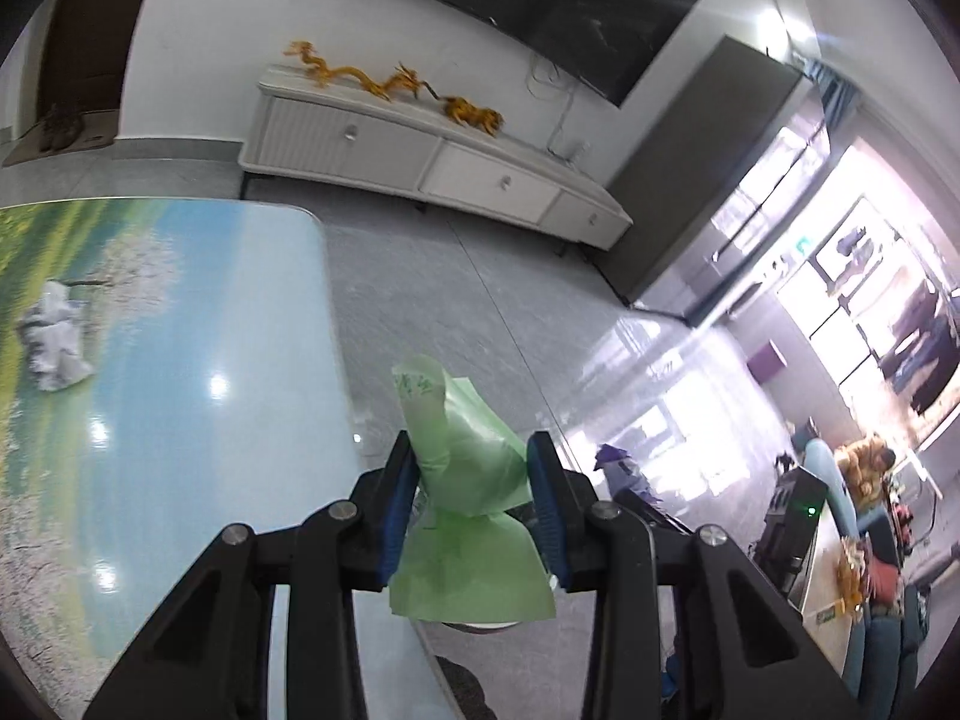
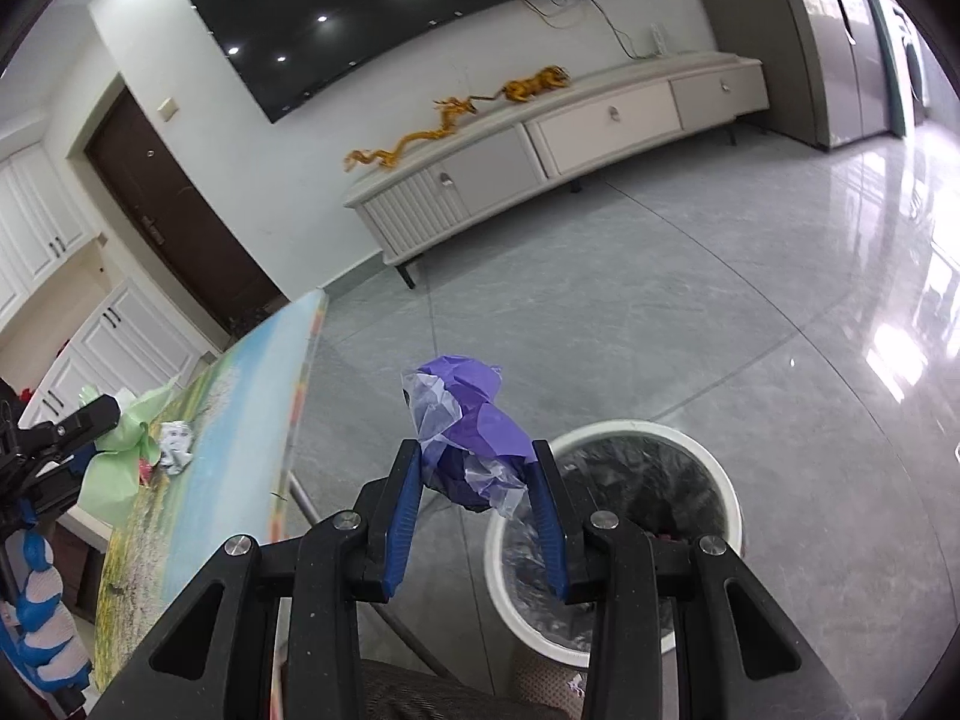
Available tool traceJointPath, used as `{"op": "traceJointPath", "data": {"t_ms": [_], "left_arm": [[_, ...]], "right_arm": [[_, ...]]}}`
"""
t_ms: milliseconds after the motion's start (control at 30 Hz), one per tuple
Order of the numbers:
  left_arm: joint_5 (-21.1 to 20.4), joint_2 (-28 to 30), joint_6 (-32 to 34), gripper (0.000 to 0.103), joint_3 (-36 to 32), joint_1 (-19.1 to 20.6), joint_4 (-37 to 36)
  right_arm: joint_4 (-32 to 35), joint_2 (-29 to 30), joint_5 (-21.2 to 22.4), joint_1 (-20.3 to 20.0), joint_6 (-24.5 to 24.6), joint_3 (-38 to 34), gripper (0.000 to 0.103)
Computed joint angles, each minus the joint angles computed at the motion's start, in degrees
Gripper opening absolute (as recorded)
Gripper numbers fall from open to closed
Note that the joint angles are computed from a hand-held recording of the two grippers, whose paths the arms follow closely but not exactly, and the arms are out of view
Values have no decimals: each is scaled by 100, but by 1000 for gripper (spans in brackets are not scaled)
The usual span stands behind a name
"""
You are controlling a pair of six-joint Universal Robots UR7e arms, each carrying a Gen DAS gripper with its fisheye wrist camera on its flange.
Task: Collect trash
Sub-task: 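Lift the green bag and purple bag with both tools toward the trash bin, then open both tools over the bin to drop the bags inside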
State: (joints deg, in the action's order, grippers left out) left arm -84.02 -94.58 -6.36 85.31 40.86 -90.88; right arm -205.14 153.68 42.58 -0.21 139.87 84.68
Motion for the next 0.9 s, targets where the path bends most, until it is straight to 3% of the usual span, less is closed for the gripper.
{"op": "traceJointPath", "data": {"t_ms": [367,633,767,900], "left_arm": [[-191,318,-80,36,825,-374,-122],[-389,591,-344,38,1113,-420,-209],[-467,640,-415,52,1203,-422,-232],[-492,644,-413,52,1223,-425,-197]], "right_arm": [[-414,-369,611,-1,387,1174,35],[-588,-548,852,-22,587,1692,39],[-697,-587,970,-9,741,1797,45],[-835,-574,1029,48,954,1826,46]]}}
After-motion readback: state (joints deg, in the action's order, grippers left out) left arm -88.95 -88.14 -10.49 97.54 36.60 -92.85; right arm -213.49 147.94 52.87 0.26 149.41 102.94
